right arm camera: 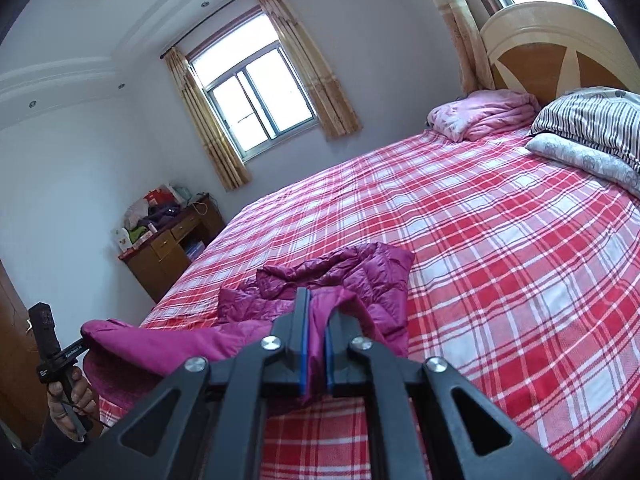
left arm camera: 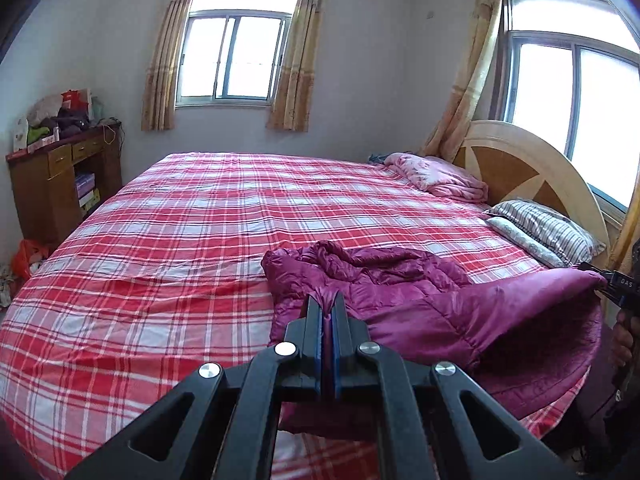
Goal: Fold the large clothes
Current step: 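Grasp the jacket end with both tools and lift it toward the collar, then lower the jacket end onto the collar and open both tools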
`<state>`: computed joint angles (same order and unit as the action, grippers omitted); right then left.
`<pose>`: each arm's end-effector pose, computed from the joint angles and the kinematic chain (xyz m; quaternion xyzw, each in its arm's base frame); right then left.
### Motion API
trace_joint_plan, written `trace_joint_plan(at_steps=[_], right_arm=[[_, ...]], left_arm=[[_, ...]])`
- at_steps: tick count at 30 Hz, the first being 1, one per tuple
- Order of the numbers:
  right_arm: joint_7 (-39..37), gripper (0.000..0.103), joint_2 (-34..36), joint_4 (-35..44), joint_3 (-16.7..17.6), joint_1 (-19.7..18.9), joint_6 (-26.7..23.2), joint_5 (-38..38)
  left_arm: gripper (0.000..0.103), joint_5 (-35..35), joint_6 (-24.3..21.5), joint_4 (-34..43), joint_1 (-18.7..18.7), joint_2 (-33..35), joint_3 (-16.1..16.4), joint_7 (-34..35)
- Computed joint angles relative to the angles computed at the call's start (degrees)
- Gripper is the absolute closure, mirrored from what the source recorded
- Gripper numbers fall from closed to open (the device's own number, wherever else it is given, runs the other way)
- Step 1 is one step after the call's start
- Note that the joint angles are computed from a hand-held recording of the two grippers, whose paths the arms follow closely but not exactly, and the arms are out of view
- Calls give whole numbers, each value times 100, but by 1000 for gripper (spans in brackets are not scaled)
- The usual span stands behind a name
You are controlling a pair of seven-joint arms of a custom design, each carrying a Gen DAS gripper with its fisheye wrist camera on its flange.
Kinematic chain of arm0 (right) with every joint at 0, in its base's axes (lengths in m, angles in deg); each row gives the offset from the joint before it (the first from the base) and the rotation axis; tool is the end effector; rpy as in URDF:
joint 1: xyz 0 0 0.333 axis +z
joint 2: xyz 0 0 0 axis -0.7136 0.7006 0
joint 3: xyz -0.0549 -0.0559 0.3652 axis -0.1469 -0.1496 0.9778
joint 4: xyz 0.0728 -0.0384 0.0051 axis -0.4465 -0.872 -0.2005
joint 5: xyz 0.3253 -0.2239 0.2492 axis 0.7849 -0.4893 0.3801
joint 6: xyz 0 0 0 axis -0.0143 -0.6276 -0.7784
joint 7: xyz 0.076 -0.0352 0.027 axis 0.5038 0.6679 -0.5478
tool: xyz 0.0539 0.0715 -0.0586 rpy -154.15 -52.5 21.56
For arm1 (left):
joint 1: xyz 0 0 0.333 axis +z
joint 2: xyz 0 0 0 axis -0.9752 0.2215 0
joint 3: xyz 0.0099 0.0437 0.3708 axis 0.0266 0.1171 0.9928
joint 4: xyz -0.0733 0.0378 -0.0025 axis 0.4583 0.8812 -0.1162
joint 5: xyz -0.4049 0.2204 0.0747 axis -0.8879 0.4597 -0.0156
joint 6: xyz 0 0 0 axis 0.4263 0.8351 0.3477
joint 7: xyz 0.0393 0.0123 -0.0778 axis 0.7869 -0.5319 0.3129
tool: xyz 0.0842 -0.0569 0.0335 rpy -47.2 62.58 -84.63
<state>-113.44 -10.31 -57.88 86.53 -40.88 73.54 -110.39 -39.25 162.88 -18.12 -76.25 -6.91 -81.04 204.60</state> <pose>0.4924 0.2141 0.6280 -0.3757 0.7447 -0.3267 0.4445 0.6774 -0.0469 0.6113 -0.4079 0.7525 -0.4866 0.1752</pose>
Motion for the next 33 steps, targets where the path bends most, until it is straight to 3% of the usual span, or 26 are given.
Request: trace_joint_plan(at_steps=[4,10,14,19,22,25,26,27,28,29,31,33], right_arm=[[-111,95,471,405,-104,-73,-235,-63],[-530,95,1299,1013,-572,56,-317,93],[-816,95,1792,1337,-901,134,-257,396],[-1414,95,2360,1780,-1192,263,-370,1005],[-1709,95,2579,1947,-1333,324,-357,1333],[-2025,95,2742,2109,-1424,393,-450,1519],[-2114,95,2782,2159,-1446,420,-492,1554],[-2209,95,2834,2224,-1464,447,-558,1596],[-2299,95,2881,2269,-1486,464,-600,1650],[-2357,95,2905,2285,-1505,479,-614,1711],[-2581,95,3014,2363,-1532,476,-616,1938],[-2693,95,3116,2454,-1576,486,-577,2074]], left_arm=[[100,814,720,721,-185,801,-227,-669],[100,2468,1084,1762,-401,1915,-346,-2050],[100,3474,1044,2522,-637,2613,-230,-2933],[96,4470,645,3522,-862,3380,-73,-3906],[95,4779,141,4031,-791,3697,-166,-4277],[90,4721,233,3974,-526,3669,-491,-4263],[80,4672,367,3906,-453,3637,-573,-4217],[58,4723,646,3790,-485,3583,-515,-4335],[45,4861,1049,3618,-584,3502,-344,-4591],[24,4981,1360,3526,-661,3470,-210,-4848],[18,4916,1876,3302,-532,3374,-320,-5004],[18,4942,1982,3166,-491,3277,-376,-5070]])
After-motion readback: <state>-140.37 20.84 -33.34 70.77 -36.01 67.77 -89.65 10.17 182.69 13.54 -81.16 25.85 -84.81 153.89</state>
